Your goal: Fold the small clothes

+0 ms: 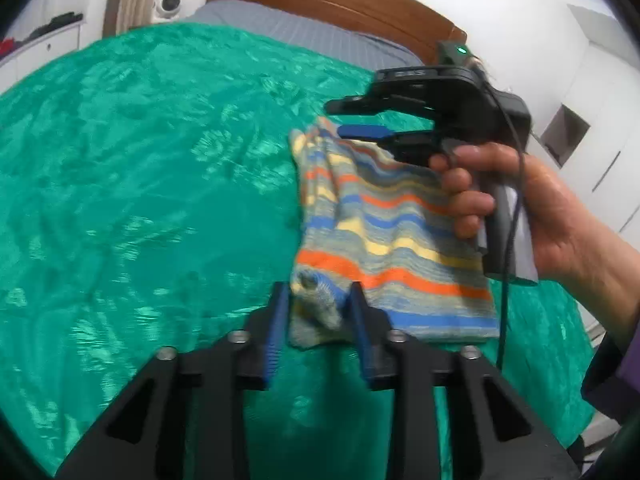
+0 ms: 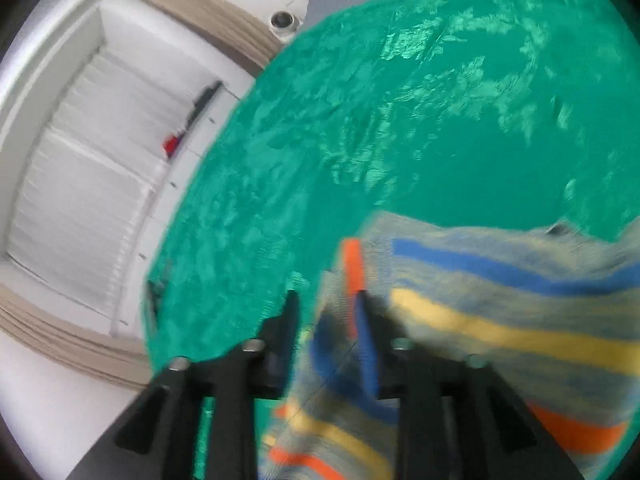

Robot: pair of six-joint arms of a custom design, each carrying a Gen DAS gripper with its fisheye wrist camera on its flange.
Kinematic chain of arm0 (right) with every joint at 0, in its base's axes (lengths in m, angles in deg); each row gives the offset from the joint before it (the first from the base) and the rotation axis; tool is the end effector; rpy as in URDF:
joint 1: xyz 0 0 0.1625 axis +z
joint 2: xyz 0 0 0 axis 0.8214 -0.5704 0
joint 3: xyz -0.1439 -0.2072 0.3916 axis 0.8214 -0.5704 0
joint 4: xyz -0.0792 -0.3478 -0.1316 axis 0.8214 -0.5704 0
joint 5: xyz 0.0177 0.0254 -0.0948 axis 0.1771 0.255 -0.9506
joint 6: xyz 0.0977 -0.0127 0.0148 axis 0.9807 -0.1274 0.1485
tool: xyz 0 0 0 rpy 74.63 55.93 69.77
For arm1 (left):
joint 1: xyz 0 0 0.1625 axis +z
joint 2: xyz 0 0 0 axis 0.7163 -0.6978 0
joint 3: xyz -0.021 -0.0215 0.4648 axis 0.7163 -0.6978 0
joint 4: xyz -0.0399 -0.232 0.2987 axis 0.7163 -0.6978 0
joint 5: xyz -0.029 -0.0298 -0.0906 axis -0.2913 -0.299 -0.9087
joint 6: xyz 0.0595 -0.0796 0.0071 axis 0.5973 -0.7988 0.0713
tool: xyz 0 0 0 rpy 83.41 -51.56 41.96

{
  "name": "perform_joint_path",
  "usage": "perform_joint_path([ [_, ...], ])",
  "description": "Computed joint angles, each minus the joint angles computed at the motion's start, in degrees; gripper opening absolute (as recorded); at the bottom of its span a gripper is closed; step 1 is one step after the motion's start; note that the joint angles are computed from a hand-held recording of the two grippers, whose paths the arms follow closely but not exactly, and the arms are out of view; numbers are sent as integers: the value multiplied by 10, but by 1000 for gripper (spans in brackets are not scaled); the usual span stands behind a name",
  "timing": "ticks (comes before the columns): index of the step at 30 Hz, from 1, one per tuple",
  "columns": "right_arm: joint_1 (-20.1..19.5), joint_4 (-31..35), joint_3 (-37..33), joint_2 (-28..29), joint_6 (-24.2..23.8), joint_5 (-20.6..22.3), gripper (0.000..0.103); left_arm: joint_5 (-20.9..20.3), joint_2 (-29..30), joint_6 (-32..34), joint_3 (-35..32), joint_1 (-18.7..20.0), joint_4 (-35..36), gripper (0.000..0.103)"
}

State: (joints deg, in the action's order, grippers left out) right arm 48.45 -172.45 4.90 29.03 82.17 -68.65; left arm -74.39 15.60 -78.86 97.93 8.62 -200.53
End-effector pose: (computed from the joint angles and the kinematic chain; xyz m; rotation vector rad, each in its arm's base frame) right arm 0.2942 -0.6980 0.0539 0.0639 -3.0108 0.8406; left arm -0.1343 -0.4897 0.2581 0.6668 2.6826 -0.7044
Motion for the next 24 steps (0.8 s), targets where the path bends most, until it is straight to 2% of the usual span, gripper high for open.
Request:
perform_joint_path([
  [1,1,-11,9,-6,-4,3,33,-2,-6,2,1,0,-1,49],
  [4,15,-30,42,-31,-28,-32,33,-17,-5,9,-6,4,-7,61],
  [8,43,-36,115,-82,-91,-109,33,-6,11,14,-19,-3,-10,61],
  [9,50,-42,139,-95,-103,-126,33,16,19,10,-21,-9,-11,59],
  [11,61,-65,188,-115,-119,-147,33,31,28,3,-27,-6,-5,38],
  [12,66,-79,214,-120,-125,-156,33,34,32,-5,-32,-2,7,23],
  [13,70,-90,235,-122,-128,-163,33,36,35,-8,-34,1,17,13],
  [17,66,-107,283,-109,-111,-176,32,68,42,-16,-28,-2,32,8],
  [21,65,-177,320,-92,-88,-193,32,100,33,-43,-26,-8,63,7],
  [24,76,-199,340,-97,-61,-210,32,115,18,-57,-28,-8,95,9],
])
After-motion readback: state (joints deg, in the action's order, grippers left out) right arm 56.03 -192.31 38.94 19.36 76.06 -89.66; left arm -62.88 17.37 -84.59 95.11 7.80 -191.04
